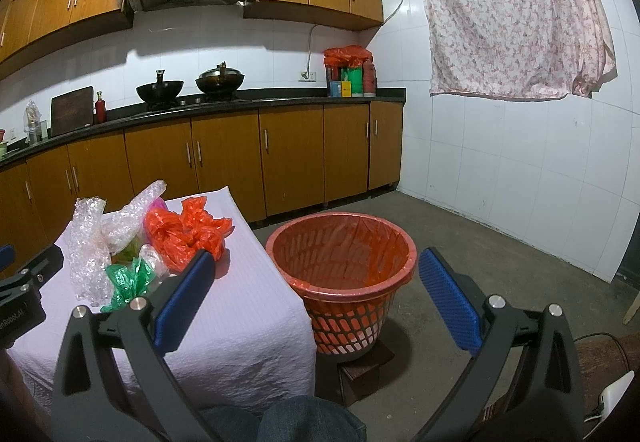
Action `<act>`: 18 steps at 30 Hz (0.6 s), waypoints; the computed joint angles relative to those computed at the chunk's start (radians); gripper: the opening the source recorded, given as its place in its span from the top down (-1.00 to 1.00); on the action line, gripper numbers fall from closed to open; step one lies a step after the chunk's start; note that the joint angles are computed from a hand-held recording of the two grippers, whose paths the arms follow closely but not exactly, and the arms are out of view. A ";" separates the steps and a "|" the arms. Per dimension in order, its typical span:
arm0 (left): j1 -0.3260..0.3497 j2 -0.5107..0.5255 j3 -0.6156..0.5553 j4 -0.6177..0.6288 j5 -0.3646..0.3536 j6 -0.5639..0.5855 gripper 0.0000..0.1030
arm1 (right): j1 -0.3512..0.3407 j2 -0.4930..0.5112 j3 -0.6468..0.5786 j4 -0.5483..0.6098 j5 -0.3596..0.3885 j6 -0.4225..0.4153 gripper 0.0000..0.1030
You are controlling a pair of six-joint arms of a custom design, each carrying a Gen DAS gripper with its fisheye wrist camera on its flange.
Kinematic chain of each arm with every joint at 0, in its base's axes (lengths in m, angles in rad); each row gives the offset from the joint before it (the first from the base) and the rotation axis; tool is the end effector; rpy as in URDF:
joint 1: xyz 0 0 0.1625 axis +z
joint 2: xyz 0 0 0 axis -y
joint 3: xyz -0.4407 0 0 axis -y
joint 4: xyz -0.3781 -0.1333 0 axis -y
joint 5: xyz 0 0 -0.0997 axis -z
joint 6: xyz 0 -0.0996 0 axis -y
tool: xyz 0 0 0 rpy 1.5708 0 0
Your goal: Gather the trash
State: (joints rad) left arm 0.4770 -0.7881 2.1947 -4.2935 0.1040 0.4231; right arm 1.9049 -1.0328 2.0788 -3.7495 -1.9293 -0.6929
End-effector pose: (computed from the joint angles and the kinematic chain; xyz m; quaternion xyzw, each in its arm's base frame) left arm -0.2377 -0.3844 0.2010 0.0345 0.6969 -0.5800 0.4203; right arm 0.2707 -0.4798 0.2644 0.3246 -0.7702 0.4926 0.2422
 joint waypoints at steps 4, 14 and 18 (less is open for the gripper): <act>0.022 0.006 -0.049 -0.205 0.011 0.216 -0.97 | -0.002 -0.001 0.014 -0.003 0.004 -0.007 -0.93; 0.081 -0.059 0.032 -0.218 0.115 0.108 -0.97 | -0.025 0.027 -0.019 0.086 0.024 0.015 -0.92; 0.129 -0.097 0.027 -0.230 0.113 0.133 -0.97 | -0.028 0.049 -0.032 0.123 0.039 0.040 -0.93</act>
State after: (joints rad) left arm 0.6059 -0.8848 2.2221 -4.5237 0.2172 0.5565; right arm 1.8771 -0.9843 2.0466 -3.6261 -1.8902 -0.6529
